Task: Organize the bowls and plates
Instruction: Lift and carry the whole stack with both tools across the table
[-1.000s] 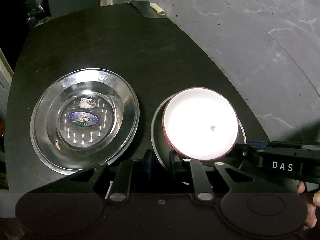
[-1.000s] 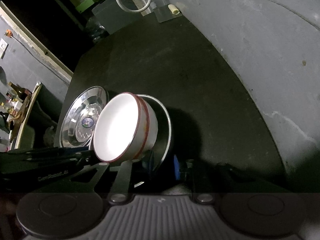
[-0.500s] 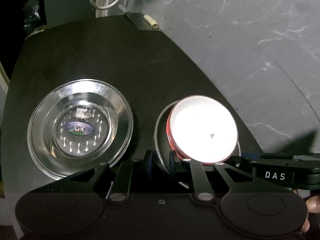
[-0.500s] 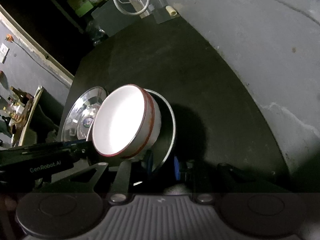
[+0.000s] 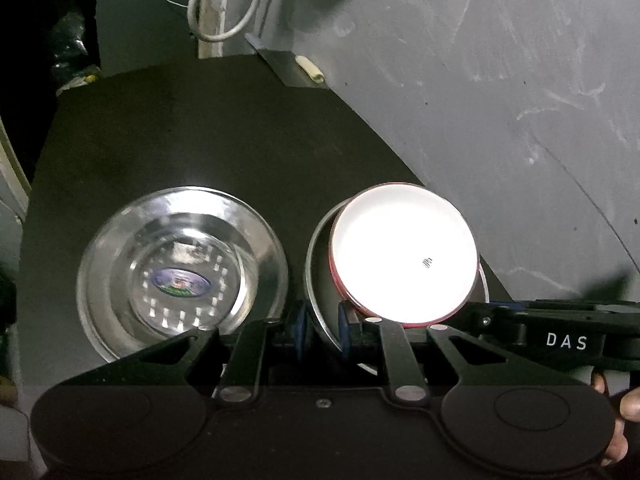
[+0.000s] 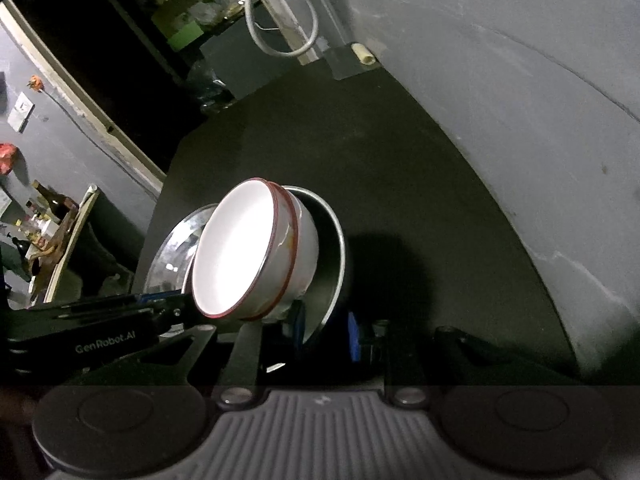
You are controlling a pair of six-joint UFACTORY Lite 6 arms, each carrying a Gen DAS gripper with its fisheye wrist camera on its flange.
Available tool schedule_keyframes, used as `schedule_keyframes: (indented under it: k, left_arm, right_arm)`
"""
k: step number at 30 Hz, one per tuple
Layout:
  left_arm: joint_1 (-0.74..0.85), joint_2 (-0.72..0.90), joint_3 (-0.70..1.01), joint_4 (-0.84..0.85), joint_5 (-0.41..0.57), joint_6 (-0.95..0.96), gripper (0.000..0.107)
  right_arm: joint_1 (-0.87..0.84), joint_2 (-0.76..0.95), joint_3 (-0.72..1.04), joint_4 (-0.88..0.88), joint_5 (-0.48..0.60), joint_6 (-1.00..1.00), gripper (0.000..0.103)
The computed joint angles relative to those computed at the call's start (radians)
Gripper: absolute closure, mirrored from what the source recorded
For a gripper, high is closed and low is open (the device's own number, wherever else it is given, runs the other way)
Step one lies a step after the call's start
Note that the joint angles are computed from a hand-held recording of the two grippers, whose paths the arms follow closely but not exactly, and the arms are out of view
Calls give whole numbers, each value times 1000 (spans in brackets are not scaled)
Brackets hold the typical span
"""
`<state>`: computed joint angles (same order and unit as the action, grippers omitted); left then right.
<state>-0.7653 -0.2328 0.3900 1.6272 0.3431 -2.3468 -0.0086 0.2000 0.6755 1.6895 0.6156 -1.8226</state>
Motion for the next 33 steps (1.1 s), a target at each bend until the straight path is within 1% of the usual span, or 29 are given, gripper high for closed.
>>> schedule_keyframes:
  k: [8,16,22,33]
  left_arm:
    - [43,-151,-59,-180,38,214,90]
    - [125,-290,-123,-312,45,390,91]
    - [179,-411,-183,-453,47,557,92]
    - [367,-513,-232,-665,-25,883,92]
  right_arm:
    - [95,6,46,17,-11,27,79]
    - [200,35,94,44,-37,45,78]
    - [263,67,137,63,-58,57,78]
    - [353,129,201,94,-86,67,78]
